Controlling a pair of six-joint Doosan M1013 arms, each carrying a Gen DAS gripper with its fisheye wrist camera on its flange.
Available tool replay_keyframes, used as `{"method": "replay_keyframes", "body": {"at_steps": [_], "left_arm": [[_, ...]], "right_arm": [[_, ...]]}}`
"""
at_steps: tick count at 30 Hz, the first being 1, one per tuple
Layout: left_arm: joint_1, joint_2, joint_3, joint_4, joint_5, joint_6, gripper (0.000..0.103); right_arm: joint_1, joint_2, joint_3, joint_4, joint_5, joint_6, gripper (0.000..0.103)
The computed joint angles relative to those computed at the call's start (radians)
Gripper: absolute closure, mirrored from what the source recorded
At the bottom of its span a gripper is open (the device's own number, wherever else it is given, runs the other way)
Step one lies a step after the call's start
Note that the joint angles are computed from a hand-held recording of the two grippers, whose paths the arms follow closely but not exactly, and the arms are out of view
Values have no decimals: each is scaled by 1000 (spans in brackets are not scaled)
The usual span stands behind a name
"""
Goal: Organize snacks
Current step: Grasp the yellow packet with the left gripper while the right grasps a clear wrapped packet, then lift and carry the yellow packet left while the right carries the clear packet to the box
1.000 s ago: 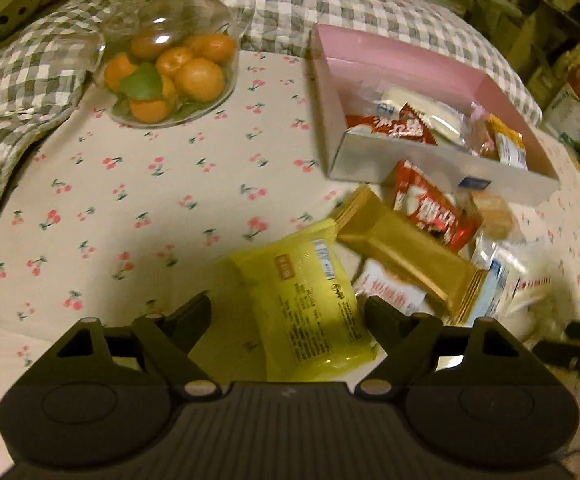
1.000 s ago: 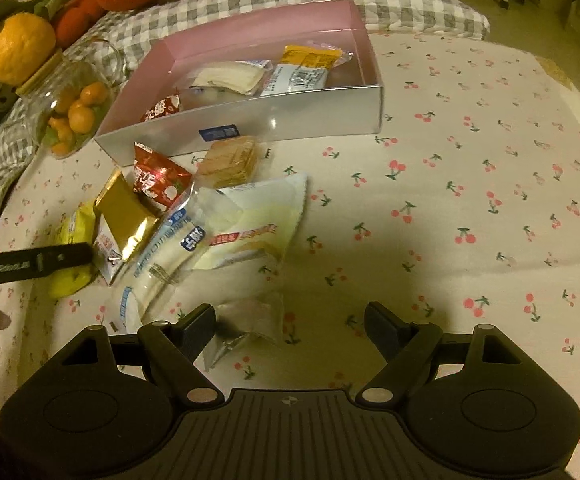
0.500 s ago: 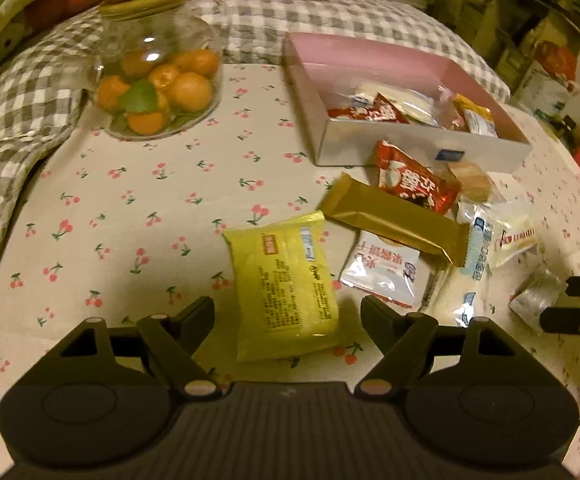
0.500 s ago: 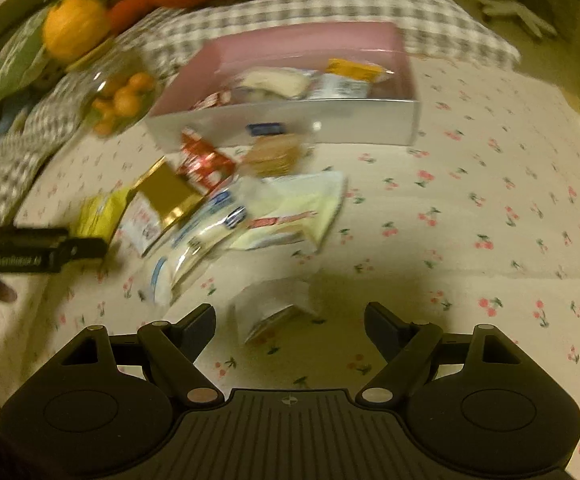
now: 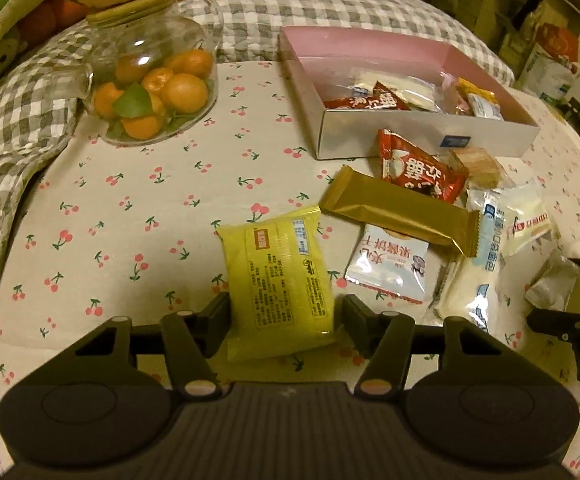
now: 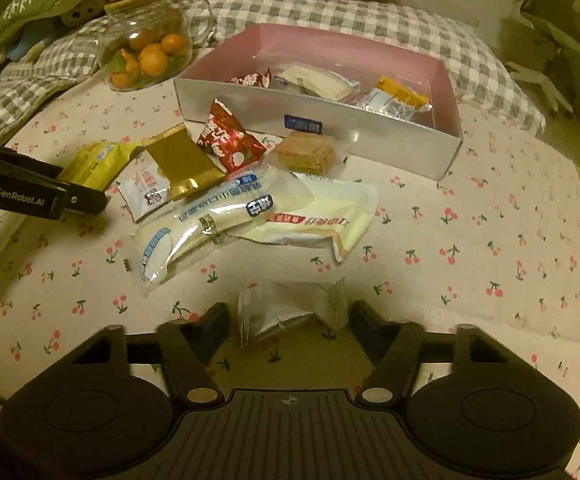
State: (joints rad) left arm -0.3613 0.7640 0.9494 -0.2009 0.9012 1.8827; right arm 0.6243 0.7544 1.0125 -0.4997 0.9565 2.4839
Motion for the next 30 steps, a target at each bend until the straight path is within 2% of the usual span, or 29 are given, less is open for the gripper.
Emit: {"method": "replay_keyframes", "body": {"at_steps": [3, 4, 10, 30], "left_arm": [[-1, -2, 2, 9, -5, -11, 51], [-2, -3, 3, 12, -6, -15, 53], [1, 0, -8, 2, 12, -37, 54], [26, -1, -36, -118, 51, -88, 54]], "right_arm": [[3, 2, -5, -7, 2, -13, 58], [4, 4, -9, -8, 4, -18, 59], [1, 2, -10, 4, -2, -6, 61], [-46, -76, 78, 137, -144, 169, 62]]}}
